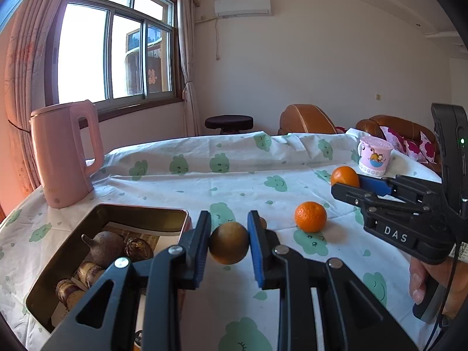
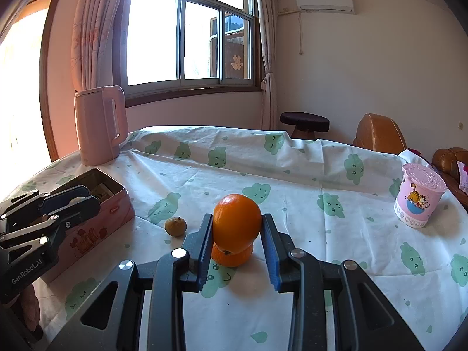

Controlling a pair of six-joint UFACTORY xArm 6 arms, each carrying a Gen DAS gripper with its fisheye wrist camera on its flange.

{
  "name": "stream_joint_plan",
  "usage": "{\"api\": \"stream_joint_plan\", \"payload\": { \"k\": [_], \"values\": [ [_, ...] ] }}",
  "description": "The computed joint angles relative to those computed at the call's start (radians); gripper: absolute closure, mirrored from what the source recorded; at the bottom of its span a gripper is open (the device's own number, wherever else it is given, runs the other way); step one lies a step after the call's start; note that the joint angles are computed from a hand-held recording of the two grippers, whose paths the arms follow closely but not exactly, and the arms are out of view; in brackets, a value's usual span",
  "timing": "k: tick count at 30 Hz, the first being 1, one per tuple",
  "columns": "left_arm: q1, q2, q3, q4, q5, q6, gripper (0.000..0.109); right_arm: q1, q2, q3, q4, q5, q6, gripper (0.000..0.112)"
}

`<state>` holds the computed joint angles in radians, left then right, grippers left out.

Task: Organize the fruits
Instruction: 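Carry the brown kiwi and large orange over to the tin box, then lower the kiwi and orange into the tin box and open both tools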

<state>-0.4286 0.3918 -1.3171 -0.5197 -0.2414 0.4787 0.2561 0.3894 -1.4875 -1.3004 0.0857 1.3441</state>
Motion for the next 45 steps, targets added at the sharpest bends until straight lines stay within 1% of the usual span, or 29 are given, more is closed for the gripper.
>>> {"api": "stream_joint_plan", "payload": {
  "k": [3, 5, 8, 11, 13, 14, 17, 19, 21, 22, 23, 25, 28, 30, 32, 36, 40, 41, 43, 45],
  "values": [
    [0.027, -0.015, 0.036, 0.149, -0.017, -0.145, 0.082, 0.012, -0.006, -0.005, -0.067, 0.024, 0.043, 0.078],
    [0.029, -0.02, 0.046, 0.149, -0.026, -0.147, 0.082, 0.02, -0.008, -0.006, -0.085, 0.034, 0.051, 0.078],
    [0.054, -0.031, 0.069, 0.263, -0.04, -0.261, 0.082, 0.03, -0.008, -0.007, -0.087, 0.038, 0.045, 0.078],
    [0.064, -0.041, 0.085, 0.284, -0.052, -0.286, 0.082, 0.04, -0.002, -0.012, -0.067, 0.033, 0.024, 0.078],
    [0.078, -0.052, 0.098, 0.333, -0.058, -0.336, 0.082, 0.046, 0.005, -0.017, -0.041, 0.018, 0.002, 0.078],
    [0.082, -0.056, 0.102, 0.336, -0.059, -0.34, 0.082, 0.05, 0.01, -0.021, -0.023, 0.011, -0.014, 0.078],
    [0.086, -0.069, 0.117, 0.294, -0.073, -0.303, 0.082, 0.07, 0.028, -0.04, 0.019, 0.005, -0.061, 0.078],
    [0.084, -0.073, 0.121, 0.231, -0.076, -0.251, 0.082, 0.084, 0.043, -0.052, 0.072, -0.006, -0.114, 0.078],
    [0.098, -0.079, 0.128, 0.231, -0.072, -0.262, 0.082, 0.1, 0.056, -0.066, 0.115, -0.009, -0.159, 0.078],
    [0.099, -0.081, 0.128, 0.195, -0.069, -0.234, 0.082, 0.108, 0.064, -0.074, 0.145, -0.011, -0.19, 0.078],
    [0.102, -0.082, 0.127, 0.162, -0.065, -0.211, 0.082, 0.115, 0.071, -0.08, 0.18, -0.016, -0.224, 0.078],
    [0.117, -0.085, 0.131, 0.157, -0.057, -0.221, 0.082, 0.132, 0.087, -0.096, 0.251, -0.022, -0.293, 0.078],
    [0.132, -0.092, 0.136, 0.115, -0.053, -0.196, 0.082, 0.162, 0.113, -0.126, 0.362, -0.023, -0.407, 0.078],
    [0.139, -0.095, 0.137, 0.071, -0.049, -0.163, 0.082, 0.182, 0.132, -0.148, 0.441, -0.023, -0.489, 0.078],
    [0.137, -0.093, 0.129, -0.008, -0.045, -0.093, 0.082, 0.203, 0.154, -0.17, 0.555, -0.023, -0.601, 0.078],
    [0.141, -0.088, 0.111, -0.137, -0.027, 0.019, 0.082, 0.243, 0.195, -0.223, 0.684, -0.001, -0.743, 0.078],
    [0.145, -0.082, 0.09, -0.253, -0.009, 0.123, 0.082, 0.273, 0.235, -0.276, 0.776, 0.026, -0.845, 0.078],
    [0.147, -0.082, 0.088, -0.269, -0.003, 0.136, 0.082, 0.279, 0.244, -0.288, 0.795, 0.033, -0.865, 0.078],
    [0.157, -0.088, 0.098, -0.231, 0.008, 0.096, 0.082, 0.288, 0.259, -0.306, 0.827, 0.045, -0.901, 0.078],
    [0.155, -0.088, 0.093, -0.272, 0.012, 0.137, 0.082, 0.295, 0.268, -0.315, 0.857, 0.053, -0.932, 0.078]
  ]
}}
